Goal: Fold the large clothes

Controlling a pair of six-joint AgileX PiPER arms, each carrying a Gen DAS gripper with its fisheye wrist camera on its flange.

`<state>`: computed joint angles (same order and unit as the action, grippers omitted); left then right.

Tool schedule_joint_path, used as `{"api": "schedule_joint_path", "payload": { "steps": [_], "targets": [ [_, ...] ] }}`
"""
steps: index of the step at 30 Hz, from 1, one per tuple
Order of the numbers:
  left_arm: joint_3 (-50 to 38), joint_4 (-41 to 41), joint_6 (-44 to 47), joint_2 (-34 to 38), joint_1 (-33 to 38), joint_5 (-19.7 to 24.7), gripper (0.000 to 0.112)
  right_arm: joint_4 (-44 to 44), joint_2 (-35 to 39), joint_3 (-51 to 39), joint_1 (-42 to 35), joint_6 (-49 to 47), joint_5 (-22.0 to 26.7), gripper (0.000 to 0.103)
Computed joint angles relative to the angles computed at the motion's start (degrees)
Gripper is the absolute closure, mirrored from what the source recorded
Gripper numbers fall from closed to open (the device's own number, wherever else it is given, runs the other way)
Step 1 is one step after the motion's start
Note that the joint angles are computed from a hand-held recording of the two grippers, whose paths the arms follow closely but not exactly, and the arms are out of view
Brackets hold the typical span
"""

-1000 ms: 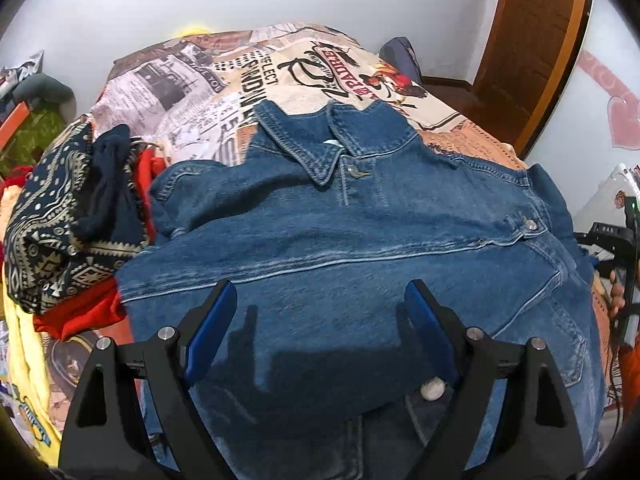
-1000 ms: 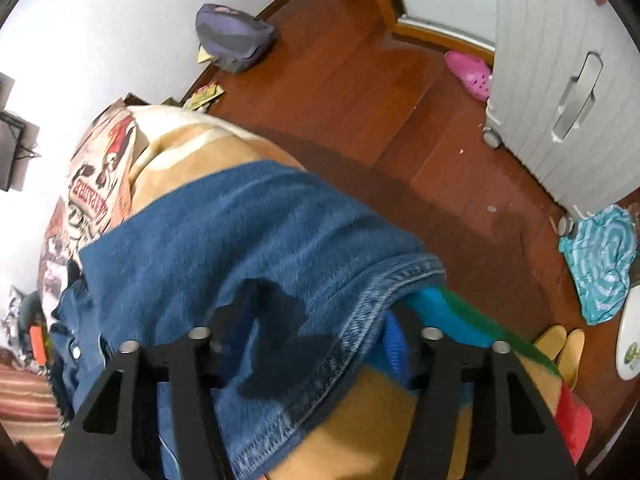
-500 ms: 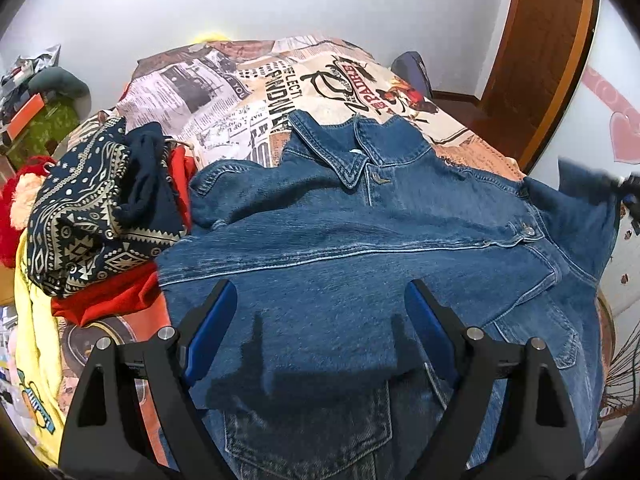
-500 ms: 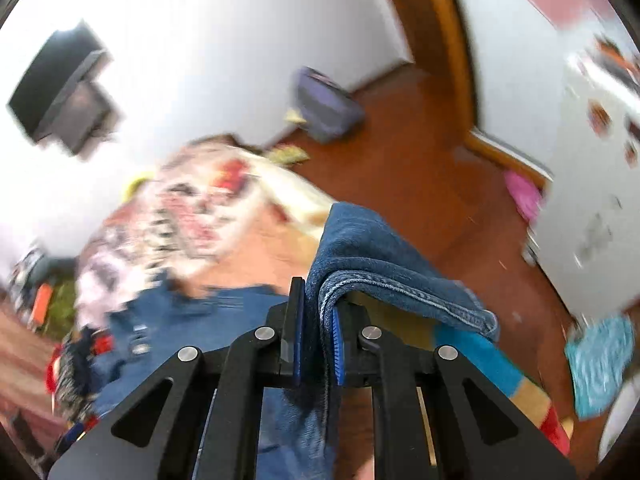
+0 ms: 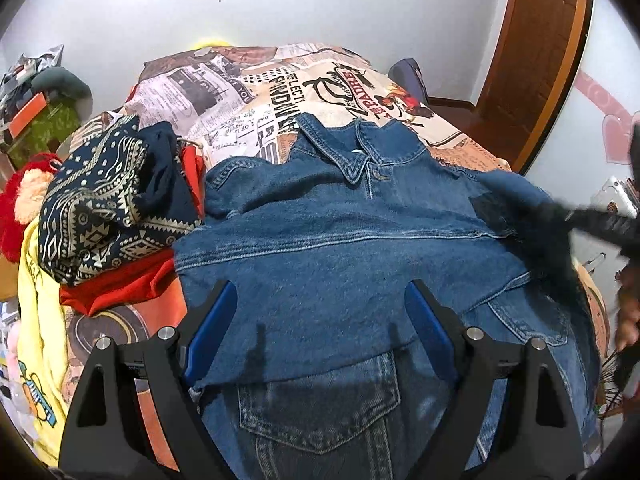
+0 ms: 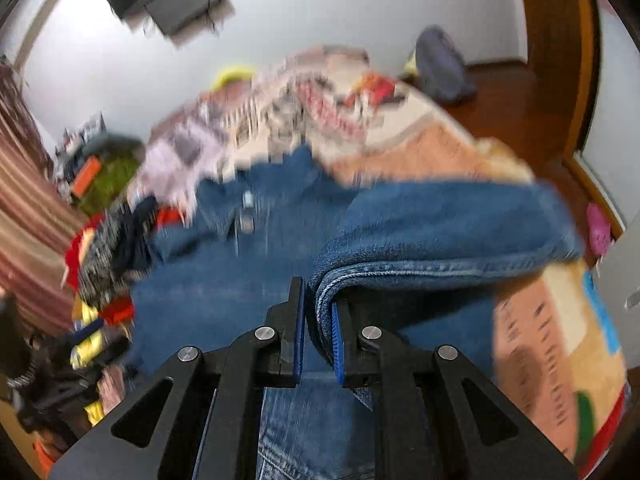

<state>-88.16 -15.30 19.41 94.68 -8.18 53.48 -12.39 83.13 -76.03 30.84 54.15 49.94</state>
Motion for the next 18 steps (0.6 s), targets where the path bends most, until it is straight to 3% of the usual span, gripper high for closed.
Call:
{"api": "schedule_joint_path", "payload": {
  "steps": [7, 11, 18],
  "targets": [
    [2.28, -0.46, 0.97, -0.9, 1.18, 0.07, 0.027, 5.74, 1.73, 0.34, 0.55, -3.38, 4.24, 0.089],
    [2.33, -0.73, 0.61, -0.48, 1.28, 0.24, 0.027, 9.68, -0.32, -0.83, -0.56, -7.65, 6.01, 0.066],
    [1.32, -0.49, 0.11, 0.17, 0.22, 0.39, 0.027, 4.31, -6.73, 2.06, -1.29, -3.06, 4.69, 0.056]
  ]
}}
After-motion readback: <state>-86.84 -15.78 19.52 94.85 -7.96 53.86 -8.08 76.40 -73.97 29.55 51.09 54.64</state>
